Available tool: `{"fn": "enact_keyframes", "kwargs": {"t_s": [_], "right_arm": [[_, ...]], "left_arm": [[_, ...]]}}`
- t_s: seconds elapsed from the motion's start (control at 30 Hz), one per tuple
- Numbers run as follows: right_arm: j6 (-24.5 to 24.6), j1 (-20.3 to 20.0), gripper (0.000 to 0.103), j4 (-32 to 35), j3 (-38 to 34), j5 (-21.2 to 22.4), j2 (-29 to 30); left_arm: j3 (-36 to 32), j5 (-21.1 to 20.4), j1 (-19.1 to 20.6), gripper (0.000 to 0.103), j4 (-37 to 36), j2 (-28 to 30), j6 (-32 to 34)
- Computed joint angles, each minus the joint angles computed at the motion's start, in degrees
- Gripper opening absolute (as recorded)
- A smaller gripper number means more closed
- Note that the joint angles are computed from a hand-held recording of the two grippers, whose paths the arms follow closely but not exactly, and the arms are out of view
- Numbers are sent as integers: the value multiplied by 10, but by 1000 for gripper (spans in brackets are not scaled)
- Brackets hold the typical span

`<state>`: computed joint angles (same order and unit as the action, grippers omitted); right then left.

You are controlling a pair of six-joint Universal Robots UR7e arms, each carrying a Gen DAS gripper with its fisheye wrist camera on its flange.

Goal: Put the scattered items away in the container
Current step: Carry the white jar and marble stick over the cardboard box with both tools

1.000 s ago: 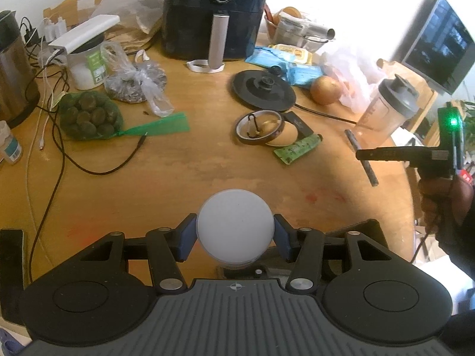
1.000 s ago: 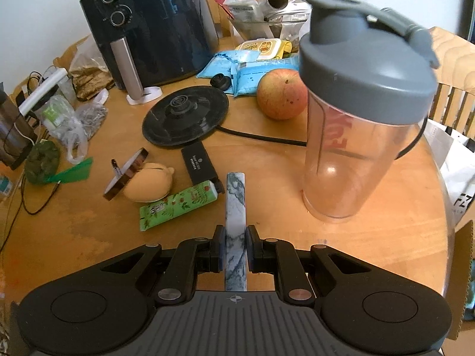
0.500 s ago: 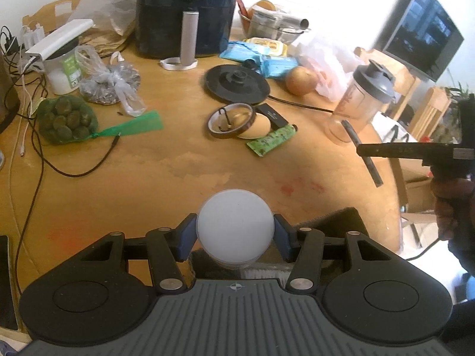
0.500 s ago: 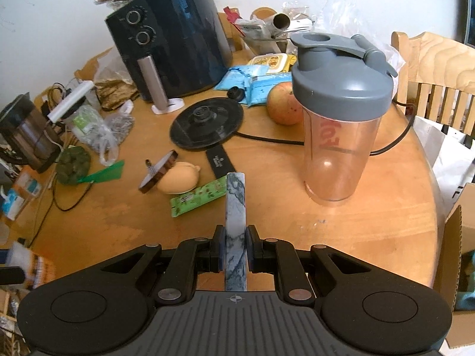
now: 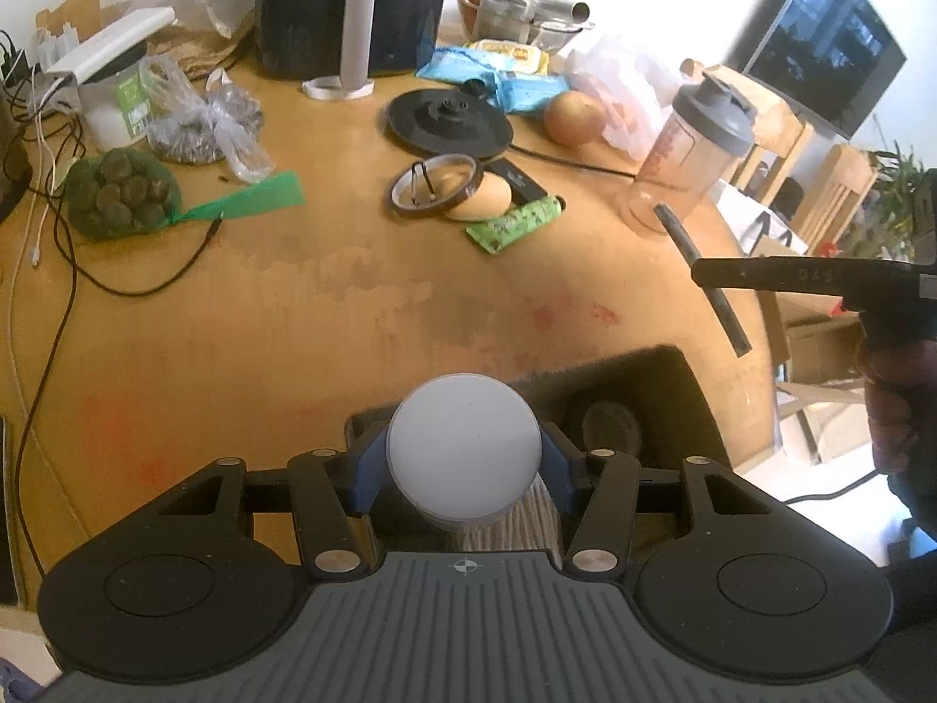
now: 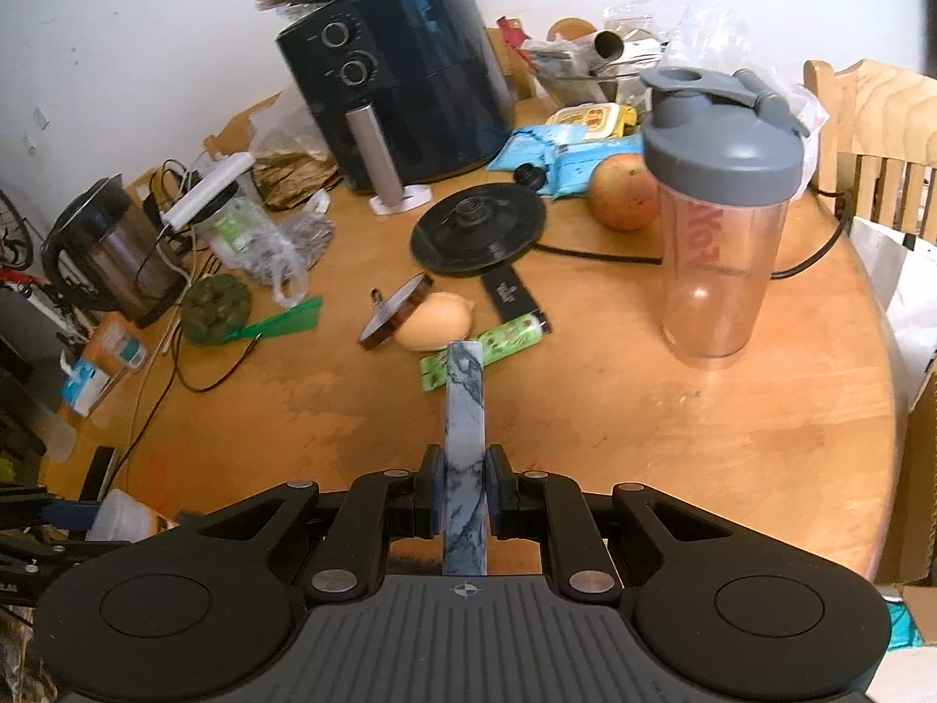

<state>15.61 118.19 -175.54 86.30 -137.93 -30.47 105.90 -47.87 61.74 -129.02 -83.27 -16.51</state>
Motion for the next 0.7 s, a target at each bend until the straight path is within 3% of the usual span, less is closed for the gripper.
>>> {"fn": "enact_keyframes", "kwargs": {"t_s": [0.7], "right_arm": [[19, 17, 17, 23, 16, 47, 7]], "left_arm": [[38, 13, -13, 53, 75, -29, -80]]}}
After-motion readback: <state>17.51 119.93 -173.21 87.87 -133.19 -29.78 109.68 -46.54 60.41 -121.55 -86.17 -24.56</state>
